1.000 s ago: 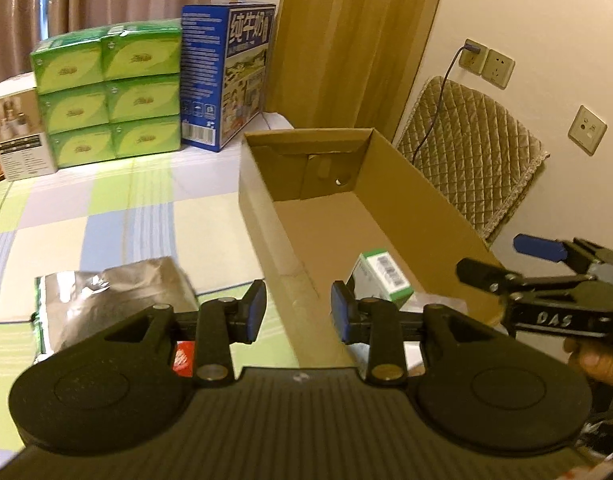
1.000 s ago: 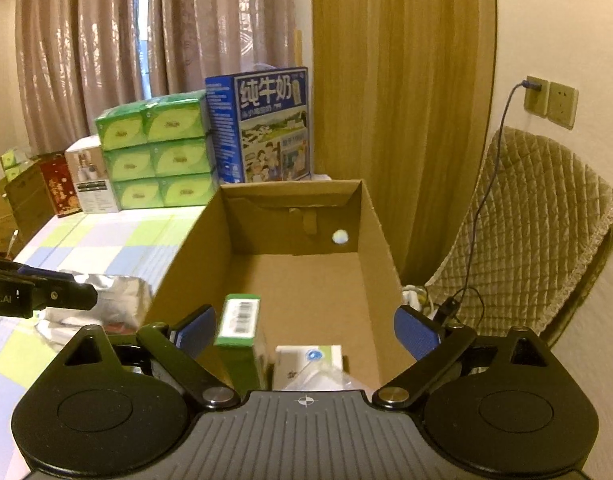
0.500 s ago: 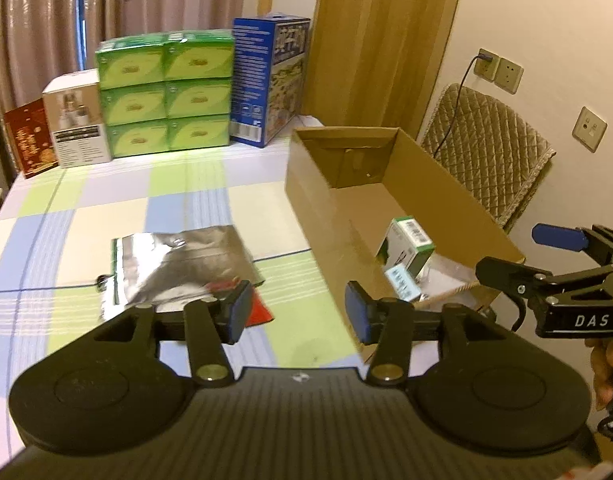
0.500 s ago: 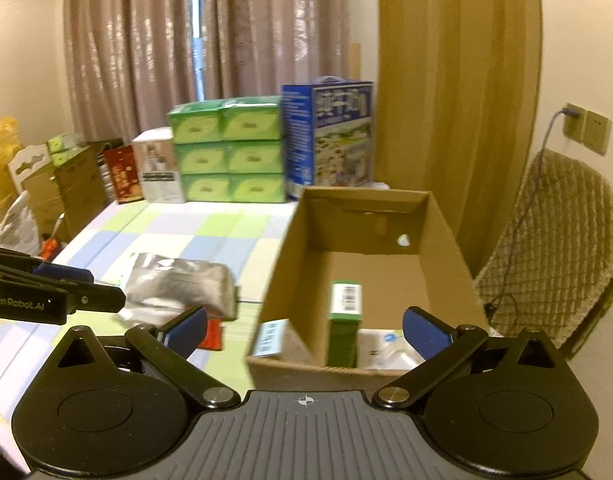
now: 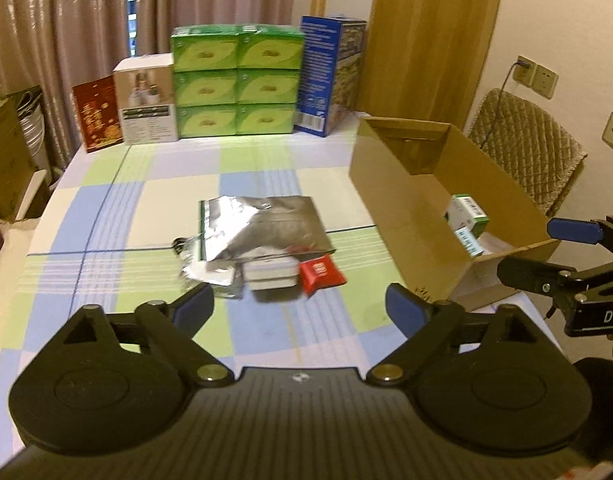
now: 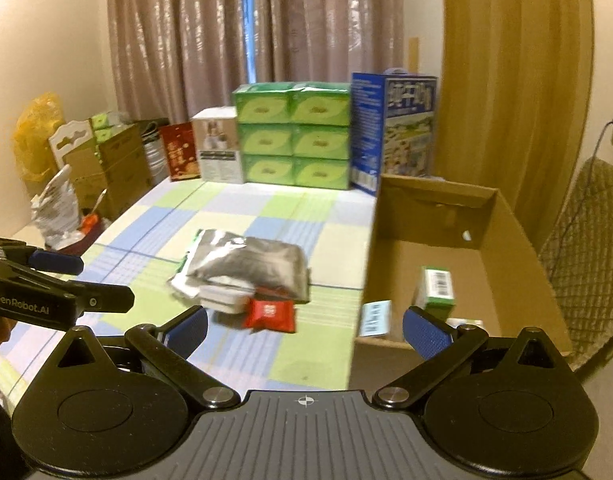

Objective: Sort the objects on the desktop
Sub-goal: 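Withdraw both tools back toward the foil bag and red packet, then close right tool on the red candy packet while left tool grasps the clear container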

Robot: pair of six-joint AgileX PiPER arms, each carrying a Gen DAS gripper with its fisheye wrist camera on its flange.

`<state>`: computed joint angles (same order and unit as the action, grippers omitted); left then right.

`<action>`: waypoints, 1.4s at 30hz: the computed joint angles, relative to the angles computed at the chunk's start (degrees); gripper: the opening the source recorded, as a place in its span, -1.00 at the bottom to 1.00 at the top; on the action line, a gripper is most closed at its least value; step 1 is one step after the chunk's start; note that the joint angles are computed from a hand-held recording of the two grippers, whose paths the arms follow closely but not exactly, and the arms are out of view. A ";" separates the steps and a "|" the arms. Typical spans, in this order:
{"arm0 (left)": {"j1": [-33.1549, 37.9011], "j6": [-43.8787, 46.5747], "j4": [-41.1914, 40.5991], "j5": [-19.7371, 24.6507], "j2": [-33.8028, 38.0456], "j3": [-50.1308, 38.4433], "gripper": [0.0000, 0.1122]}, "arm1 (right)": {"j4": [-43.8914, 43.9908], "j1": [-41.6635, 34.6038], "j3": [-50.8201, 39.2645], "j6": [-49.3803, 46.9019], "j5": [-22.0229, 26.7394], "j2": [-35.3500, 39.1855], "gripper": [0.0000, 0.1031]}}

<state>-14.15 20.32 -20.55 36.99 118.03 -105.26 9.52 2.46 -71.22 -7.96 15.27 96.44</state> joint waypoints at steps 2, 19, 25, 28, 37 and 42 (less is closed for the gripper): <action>0.80 0.59 -0.09 -0.81 -0.71 1.73 0.69 | 0.09 0.79 -0.06 -0.02 -0.13 0.52 0.96; 7.95 5.14 -1.41 -3.69 1.16 5.71 0.81 | 0.39 6.13 -3.42 -0.22 -1.79 9.86 0.96; 9.10 5.23 -1.13 -3.16 7.11 -0.23 0.81 | 2.07 6.02 -8.50 -1.31 -1.35 16.32 0.96; 9.57 7.04 -2.20 -2.56 11.21 -4.39 0.81 | 2.76 5.80 -11.90 -2.12 -0.76 19.89 0.96; 10.44 11.00 -5.54 3.20 24.31 -22.17 0.81 | 0.73 5.21 -25.55 0.18 3.06 31.20 0.96; 10.11 7.37 -2.65 10.44 33.04 -37.84 0.80 | -1.15 3.98 -34.21 2.50 7.38 37.25 0.95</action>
